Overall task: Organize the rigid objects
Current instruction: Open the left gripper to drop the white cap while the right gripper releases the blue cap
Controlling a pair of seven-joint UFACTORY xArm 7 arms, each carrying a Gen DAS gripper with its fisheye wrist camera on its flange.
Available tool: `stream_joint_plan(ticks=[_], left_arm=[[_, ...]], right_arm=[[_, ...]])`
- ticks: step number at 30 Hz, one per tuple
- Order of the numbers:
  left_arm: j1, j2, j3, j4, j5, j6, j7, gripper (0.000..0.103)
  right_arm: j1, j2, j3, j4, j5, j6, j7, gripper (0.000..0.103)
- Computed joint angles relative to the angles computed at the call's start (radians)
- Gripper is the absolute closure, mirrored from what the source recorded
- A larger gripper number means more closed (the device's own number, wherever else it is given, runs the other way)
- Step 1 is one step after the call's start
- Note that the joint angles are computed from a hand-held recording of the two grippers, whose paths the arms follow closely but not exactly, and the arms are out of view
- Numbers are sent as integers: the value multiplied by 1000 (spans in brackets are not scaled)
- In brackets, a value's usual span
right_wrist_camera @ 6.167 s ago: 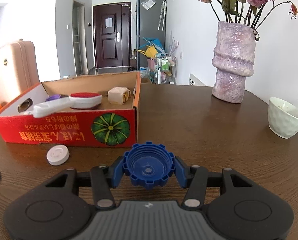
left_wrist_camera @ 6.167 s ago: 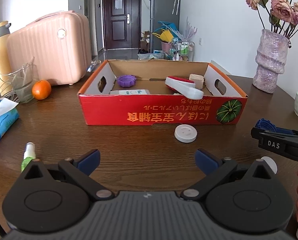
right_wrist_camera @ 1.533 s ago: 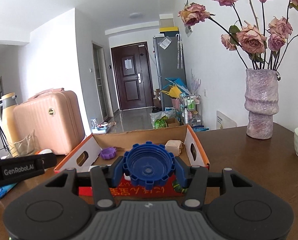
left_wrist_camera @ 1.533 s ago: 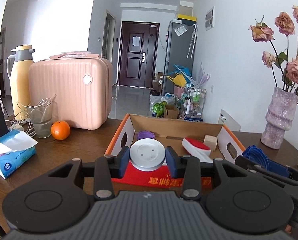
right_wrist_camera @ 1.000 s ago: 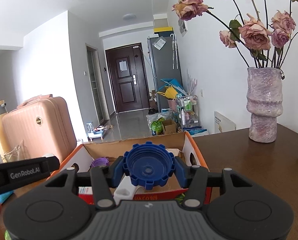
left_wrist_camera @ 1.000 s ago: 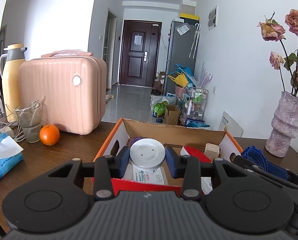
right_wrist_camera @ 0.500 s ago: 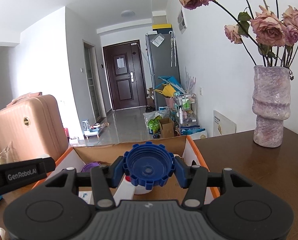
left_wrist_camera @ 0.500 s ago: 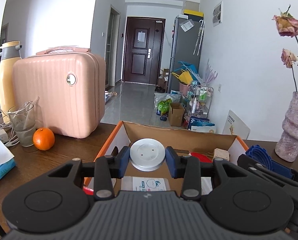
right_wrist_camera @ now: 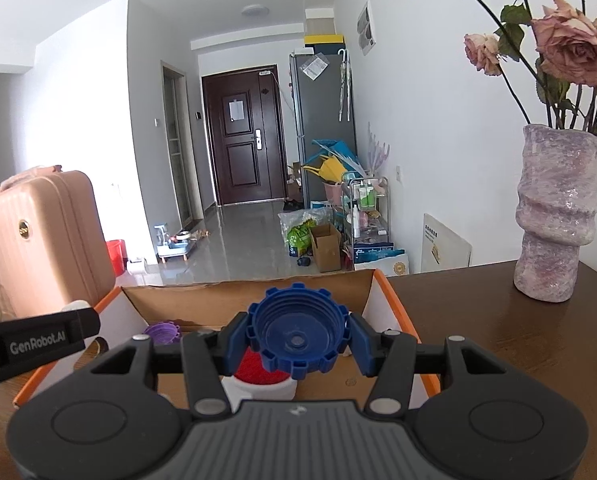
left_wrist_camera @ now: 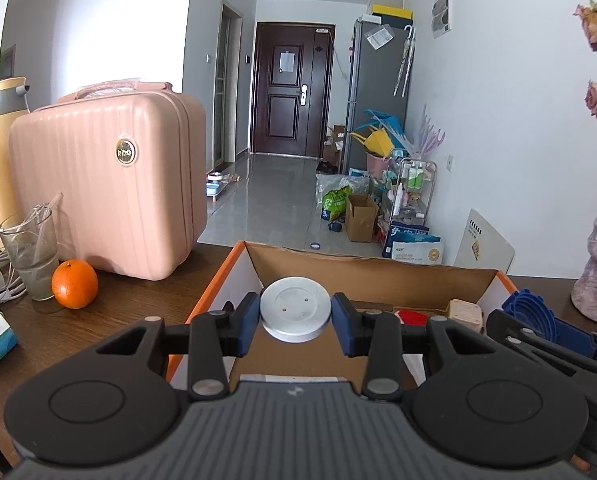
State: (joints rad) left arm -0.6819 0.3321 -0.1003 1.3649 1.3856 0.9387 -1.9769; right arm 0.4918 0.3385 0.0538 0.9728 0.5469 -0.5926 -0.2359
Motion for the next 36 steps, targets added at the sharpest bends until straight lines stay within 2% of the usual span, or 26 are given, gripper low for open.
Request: stream_joint_plan(ticks=[13, 17, 18, 19, 21, 22, 23, 25, 27, 36], left_arm=[[16, 43, 32, 43, -55, -46, 62, 63], [23, 38, 32, 37, -62, -81, 91, 60], [21, 40, 32, 41, -72, -69, 100, 51], [19, 40, 33, 42, -80, -62, 104, 45], [16, 36, 35, 39, -87, -50, 102, 19], [12, 34, 36, 39, -93, -32, 96, 14], [10, 33, 36, 39, -96, -19, 92, 3], [4, 29, 35, 37, -97, 6, 81, 0], [14, 20, 31, 28, -107, -5, 81, 0], [14, 17, 26, 29, -110, 4, 88, 0]], right_arm=[[41, 53, -54, 85, 72, 71, -74, 51], [89, 55, -103, 104, 138, 129, -137, 51], [111, 56, -124, 111, 167, 146, -161, 45], [133, 58, -146, 118, 198, 157, -183, 33], [153, 59, -162, 120, 233, 160, -202, 15], [142, 54, -152, 115, 223, 158, -196, 14], [144, 51, -155, 114, 230, 167, -203, 13], [161, 49, -171, 120, 258, 182, -219, 4], [171, 51, -179, 122, 272, 182, -226, 0], [175, 39, -183, 112, 269, 191, -220, 0]])
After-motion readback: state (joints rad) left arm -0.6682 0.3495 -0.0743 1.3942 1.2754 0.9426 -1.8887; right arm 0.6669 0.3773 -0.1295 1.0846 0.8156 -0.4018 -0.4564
